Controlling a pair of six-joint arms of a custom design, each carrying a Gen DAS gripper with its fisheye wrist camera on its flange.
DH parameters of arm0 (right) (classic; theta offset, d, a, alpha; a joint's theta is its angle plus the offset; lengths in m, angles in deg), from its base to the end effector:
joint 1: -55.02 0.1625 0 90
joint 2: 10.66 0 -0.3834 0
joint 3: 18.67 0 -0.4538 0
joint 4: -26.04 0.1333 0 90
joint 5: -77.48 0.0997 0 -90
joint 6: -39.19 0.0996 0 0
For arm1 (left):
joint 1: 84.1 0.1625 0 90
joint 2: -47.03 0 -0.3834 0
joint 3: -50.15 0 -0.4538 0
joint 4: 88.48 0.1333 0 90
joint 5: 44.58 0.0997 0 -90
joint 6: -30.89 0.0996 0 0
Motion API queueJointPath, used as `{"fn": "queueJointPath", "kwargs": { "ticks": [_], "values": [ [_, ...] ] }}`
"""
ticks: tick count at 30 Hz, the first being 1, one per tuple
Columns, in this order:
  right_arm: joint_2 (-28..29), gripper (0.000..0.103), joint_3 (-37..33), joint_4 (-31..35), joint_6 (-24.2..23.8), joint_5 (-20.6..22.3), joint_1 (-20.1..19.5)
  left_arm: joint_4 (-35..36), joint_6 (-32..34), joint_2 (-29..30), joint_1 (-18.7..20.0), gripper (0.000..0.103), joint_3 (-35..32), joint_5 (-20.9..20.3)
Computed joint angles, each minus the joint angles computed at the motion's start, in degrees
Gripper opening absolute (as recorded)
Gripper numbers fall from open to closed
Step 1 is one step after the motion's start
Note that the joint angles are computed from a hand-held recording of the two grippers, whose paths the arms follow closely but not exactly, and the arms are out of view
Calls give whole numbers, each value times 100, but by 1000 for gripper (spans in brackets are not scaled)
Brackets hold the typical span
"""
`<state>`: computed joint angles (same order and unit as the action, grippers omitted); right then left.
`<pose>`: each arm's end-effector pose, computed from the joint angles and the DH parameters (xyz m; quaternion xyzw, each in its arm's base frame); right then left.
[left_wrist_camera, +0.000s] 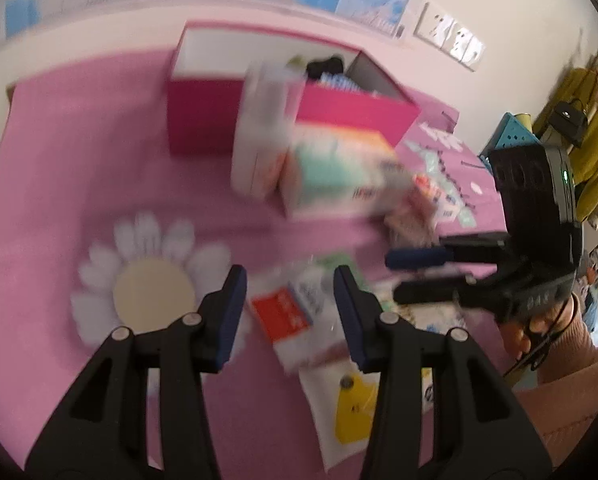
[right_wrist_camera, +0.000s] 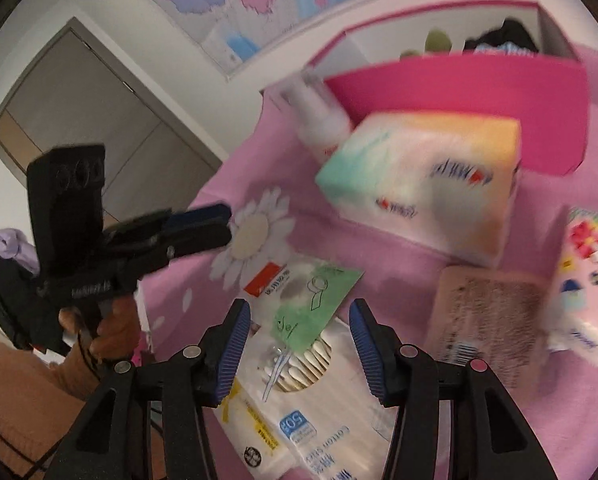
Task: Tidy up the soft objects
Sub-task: 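Grasp the green-and-white packet on the cotton swab bag with the right tool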
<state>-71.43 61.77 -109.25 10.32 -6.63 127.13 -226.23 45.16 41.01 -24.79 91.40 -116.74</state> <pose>-0.0930 -0.7552 0.2981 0.1045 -0.9683 0.2231 0.0419 -0.3031 -0.8316 -0.1300 0.3599 0.9139 -0.1286 0.1372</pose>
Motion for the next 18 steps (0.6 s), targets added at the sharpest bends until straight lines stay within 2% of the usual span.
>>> {"fn": "queueJointPath", "kwargs": {
  "ticks": [3,7,12,18],
  "values": [
    [167,53,-133,0,193,-160,32,177,-252,-79,70,47,165,0],
    [274,54,-206,-6,445,-167,-2,396,-418,-199,150,47,320,-249],
    [328,54,-186,-54,531,-150,8,863,-484,-88,220,47,90,-533],
    [402,54,-171,-121,532,-106,48,948,-462,15,215,47,-86,-683]
  ]
}}
